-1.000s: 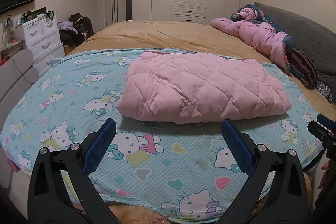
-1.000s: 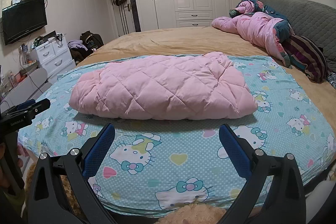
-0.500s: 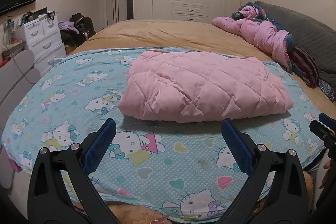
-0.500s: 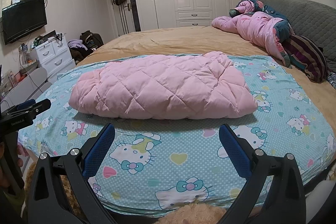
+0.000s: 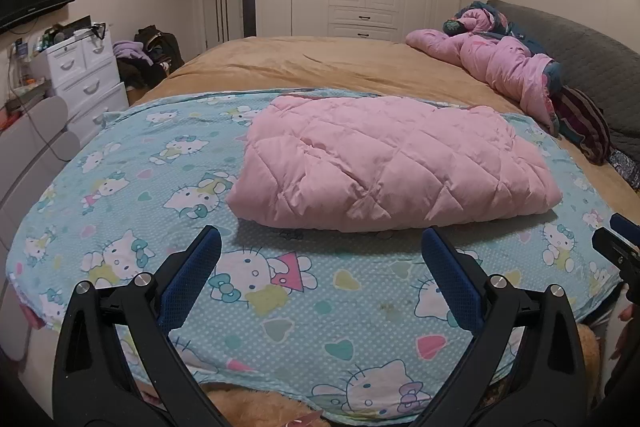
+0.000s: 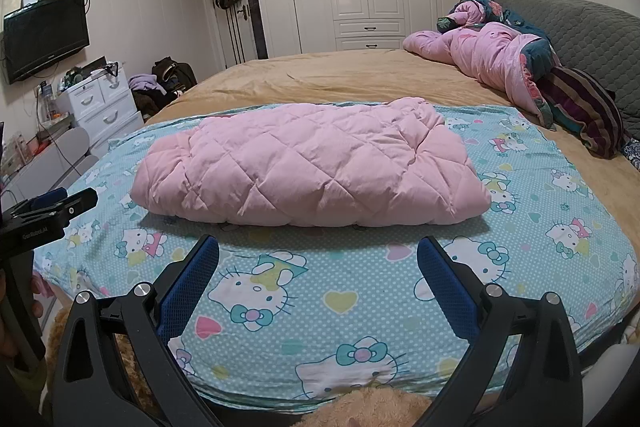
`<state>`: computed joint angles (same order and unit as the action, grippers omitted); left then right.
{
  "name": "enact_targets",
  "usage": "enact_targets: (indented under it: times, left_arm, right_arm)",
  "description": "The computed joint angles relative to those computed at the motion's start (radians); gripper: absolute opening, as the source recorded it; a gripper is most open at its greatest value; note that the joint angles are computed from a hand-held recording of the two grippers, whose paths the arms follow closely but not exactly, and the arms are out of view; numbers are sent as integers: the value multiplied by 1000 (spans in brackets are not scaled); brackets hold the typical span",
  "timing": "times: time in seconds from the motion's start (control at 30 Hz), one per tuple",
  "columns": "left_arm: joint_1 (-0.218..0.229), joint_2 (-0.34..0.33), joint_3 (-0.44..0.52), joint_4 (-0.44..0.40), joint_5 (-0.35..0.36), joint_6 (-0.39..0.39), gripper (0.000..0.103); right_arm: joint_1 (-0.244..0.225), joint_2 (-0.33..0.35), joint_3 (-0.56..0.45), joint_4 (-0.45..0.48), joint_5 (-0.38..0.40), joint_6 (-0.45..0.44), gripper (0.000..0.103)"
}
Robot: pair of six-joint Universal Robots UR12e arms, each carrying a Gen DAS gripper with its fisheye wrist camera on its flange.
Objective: Fold large clothes
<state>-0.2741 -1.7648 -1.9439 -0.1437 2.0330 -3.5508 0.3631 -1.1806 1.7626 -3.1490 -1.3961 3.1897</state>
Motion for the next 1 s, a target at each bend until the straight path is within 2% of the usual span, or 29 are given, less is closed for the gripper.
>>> enact_targets:
  times: [0.43,0.63,0.77,0.87,0.9,1.0]
  left_arm:
    - [0,-1,-1,-12,6,12,94]
    - [0,-2,-7,-28,47,11,94]
    - [-1,0,-15,-41,108,-9,94]
    - [24,13,-30,-65,122,-49,94]
    - [43,23,-38,-76,102,-67,94]
    - [135,59,-60,-174,35,-110,94]
  right_arm:
    - [-2,-2,5,3,3,7,99]
    - [-16,-4,20,3,1,44,99]
    - [-34,-11,43,-7,-49,78,99]
    - [-62,-19,72,-24,-111,136,99]
    - [-77,-23,84,-24,-141,164,99]
    - [-144,-37,135,-1,-250,287,99]
